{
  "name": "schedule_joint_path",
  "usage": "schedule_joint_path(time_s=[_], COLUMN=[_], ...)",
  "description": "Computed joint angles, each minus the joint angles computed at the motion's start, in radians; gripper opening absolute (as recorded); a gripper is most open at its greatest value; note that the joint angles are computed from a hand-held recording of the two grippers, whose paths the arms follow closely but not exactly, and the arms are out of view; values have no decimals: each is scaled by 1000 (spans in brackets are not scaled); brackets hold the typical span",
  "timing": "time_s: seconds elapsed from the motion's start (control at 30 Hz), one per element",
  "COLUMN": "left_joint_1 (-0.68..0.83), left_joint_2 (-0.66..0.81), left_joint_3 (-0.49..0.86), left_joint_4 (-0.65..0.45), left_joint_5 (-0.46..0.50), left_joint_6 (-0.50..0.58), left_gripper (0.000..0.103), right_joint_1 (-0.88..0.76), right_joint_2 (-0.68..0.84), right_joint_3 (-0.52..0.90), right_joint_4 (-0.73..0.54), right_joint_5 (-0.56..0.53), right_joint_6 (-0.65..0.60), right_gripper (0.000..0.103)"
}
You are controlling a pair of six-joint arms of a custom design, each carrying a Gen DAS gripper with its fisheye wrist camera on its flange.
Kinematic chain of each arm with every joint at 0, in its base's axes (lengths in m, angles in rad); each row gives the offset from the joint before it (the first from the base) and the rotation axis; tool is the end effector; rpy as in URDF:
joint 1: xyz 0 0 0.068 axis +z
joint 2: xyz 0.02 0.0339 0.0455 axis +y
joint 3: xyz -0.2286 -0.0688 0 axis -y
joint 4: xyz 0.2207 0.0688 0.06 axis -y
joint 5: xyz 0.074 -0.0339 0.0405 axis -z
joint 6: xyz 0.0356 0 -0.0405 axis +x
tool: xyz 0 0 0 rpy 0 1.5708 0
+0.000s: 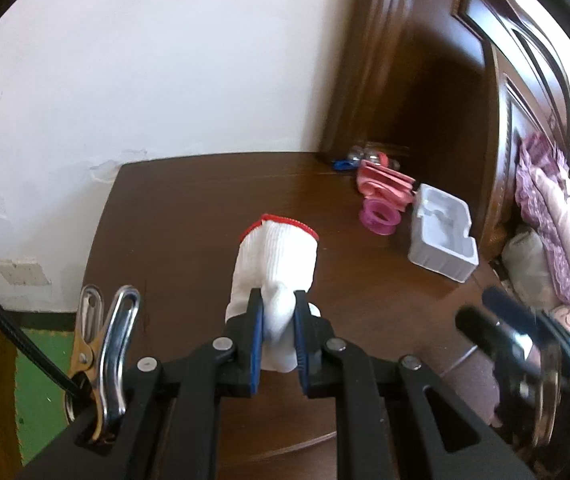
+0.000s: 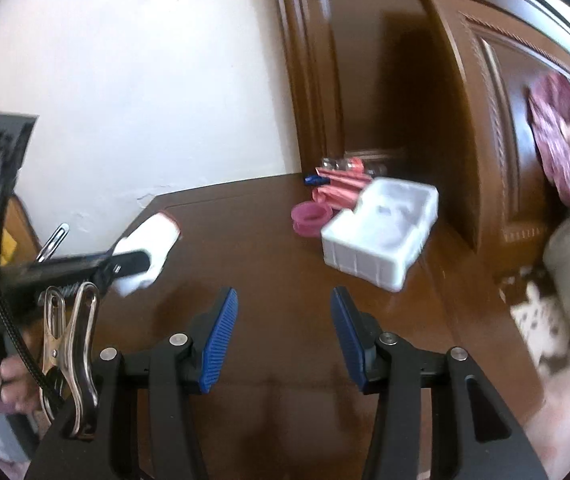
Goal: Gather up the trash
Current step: 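Grasp the pink tape roll with the right gripper while the left gripper holds the glove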
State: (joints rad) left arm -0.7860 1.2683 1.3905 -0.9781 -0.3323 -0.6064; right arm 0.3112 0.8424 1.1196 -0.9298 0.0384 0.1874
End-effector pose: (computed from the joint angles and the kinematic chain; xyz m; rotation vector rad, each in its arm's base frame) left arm 0.1737 -0.1575 0.3369 0.0649 2.3808 -0.2635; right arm 0.1439 0.0449 0.3357 -0.1170 2.2297 0.2308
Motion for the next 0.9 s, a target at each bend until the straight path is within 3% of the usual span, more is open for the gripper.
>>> schedule_joint_path(time_s=[0.17,0.27,0.53,0.9], left_joint_1=[78,114,172,173], left_joint_2=[-59,-78,-71,-74], left_joint_3=[-59,-80,-104,-122], left_joint_4=[19,28,57,80], left_joint_5=[68,91,168,174], left_joint_6=[12,19,33,40], left_gripper=[14,14,14,14], right_joint_1=[32,19,-9,-29], right_joint_2=[209,342,580,834], right_joint_3=[132,220,414,616], right_joint_4=[24,25,0,-94], right_joint_5=[54,63,103,130], right_joint_6=[-11,-34,-83,-116], right_gripper=[50,57,57,57])
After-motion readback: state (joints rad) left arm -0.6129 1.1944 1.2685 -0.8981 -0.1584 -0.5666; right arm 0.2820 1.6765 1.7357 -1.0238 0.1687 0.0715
